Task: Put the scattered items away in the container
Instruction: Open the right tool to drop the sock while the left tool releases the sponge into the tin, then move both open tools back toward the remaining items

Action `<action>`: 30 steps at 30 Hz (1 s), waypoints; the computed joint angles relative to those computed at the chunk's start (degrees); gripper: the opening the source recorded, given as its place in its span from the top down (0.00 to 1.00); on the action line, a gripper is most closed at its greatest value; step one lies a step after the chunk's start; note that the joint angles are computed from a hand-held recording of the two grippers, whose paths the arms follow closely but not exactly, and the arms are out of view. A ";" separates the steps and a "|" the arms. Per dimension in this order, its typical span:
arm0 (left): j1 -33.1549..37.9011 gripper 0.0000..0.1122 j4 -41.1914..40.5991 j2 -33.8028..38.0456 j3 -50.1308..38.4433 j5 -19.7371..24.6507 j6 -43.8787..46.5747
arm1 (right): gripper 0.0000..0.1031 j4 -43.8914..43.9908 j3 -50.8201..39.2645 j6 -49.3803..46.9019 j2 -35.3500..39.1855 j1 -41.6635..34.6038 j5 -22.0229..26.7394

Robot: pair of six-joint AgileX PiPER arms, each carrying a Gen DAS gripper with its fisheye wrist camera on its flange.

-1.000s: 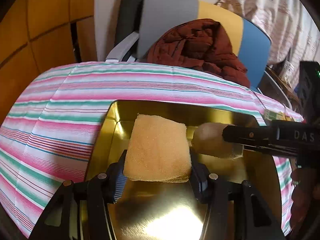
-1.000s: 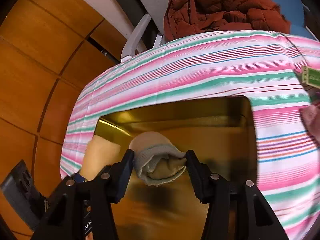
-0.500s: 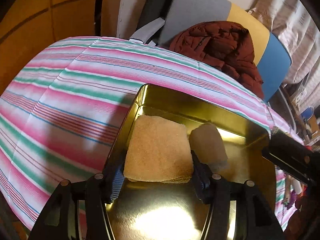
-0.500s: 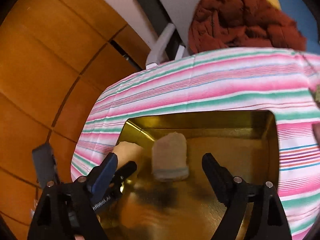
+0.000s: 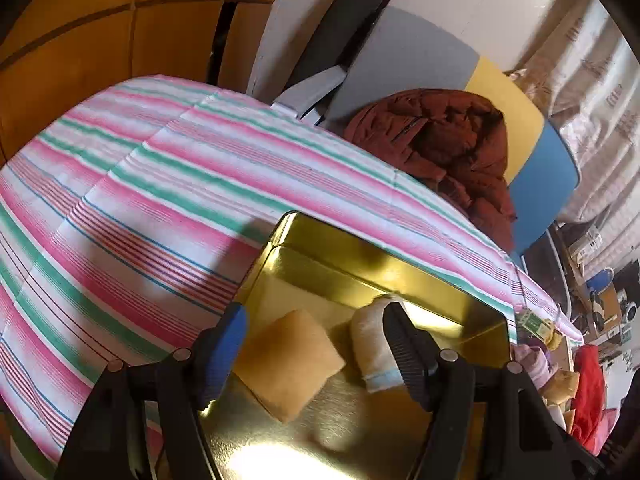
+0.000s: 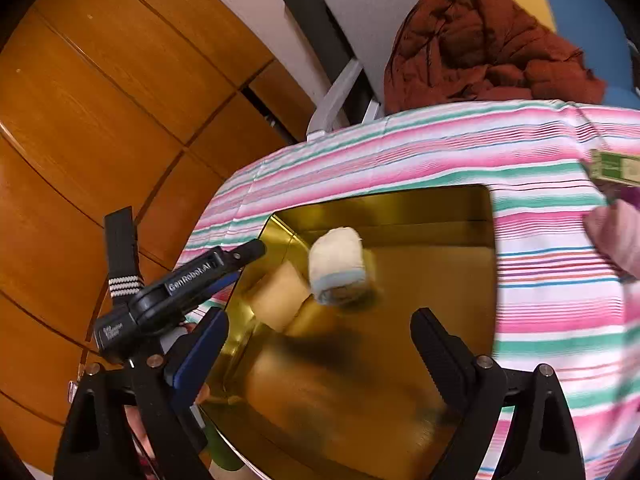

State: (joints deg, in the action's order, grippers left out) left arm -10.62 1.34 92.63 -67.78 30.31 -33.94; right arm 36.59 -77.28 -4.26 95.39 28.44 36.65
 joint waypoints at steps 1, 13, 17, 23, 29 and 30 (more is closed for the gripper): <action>-1.25 0.36 2.90 -0.82 0.49 0.01 -2.17 | 0.07 -0.68 1.06 0.19 -1.01 -0.23 -0.77; -14.84 0.32 7.03 -9.65 9.72 -10.60 -7.60 | 0.04 -1.41 12.96 -2.84 -11.13 -5.69 -2.95; -21.37 0.32 14.35 -10.42 9.70 -11.93 -15.10 | 0.05 2.13 16.12 -8.21 -13.59 -8.44 -1.89; -29.34 0.31 22.80 -8.25 6.58 -9.75 -24.87 | 0.04 2.65 20.10 -11.56 -17.97 -13.56 -0.89; -35.12 0.31 28.69 -5.70 3.87 -8.20 -31.63 | 0.04 6.44 23.89 -17.89 -22.78 -24.04 2.34; -35.90 0.31 27.76 -4.79 2.91 -7.97 -31.01 | 0.04 6.49 24.27 -19.02 -23.37 -26.34 3.06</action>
State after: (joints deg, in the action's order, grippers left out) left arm -46.52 29.10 87.84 -64.87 22.35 -64.95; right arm 43.09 -53.01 -23.28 72.02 2.10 39.70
